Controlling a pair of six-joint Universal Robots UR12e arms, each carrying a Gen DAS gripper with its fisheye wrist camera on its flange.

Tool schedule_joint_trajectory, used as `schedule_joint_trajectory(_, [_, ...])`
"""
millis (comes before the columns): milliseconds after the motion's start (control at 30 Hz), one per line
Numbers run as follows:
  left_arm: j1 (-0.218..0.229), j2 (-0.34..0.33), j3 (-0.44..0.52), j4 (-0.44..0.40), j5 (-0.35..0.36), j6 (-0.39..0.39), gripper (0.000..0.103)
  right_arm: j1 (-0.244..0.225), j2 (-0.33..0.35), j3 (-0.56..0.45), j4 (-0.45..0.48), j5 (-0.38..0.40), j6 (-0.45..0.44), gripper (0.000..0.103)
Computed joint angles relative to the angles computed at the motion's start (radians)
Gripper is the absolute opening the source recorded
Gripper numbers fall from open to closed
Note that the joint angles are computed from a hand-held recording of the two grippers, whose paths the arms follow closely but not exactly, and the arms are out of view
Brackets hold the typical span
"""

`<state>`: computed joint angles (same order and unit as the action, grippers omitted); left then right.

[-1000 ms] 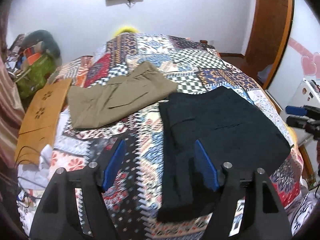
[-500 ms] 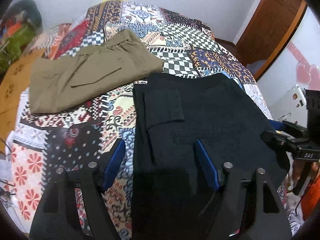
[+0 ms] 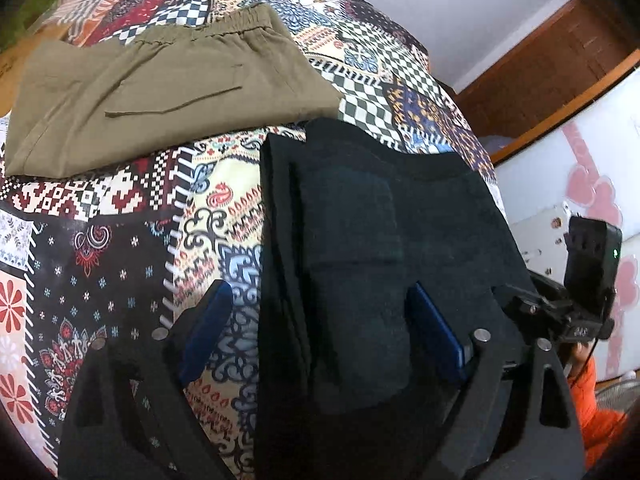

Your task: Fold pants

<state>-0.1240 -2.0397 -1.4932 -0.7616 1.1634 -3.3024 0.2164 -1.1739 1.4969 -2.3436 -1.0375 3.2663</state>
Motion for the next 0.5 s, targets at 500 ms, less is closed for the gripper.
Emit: schedule_joint_trajectory(500, [-0.009,-0.018,0.056,-0.131,-0.048,0.094,0.092,-0.004,-0.013,0.012,0.038,0.056,-0.014,0.086])
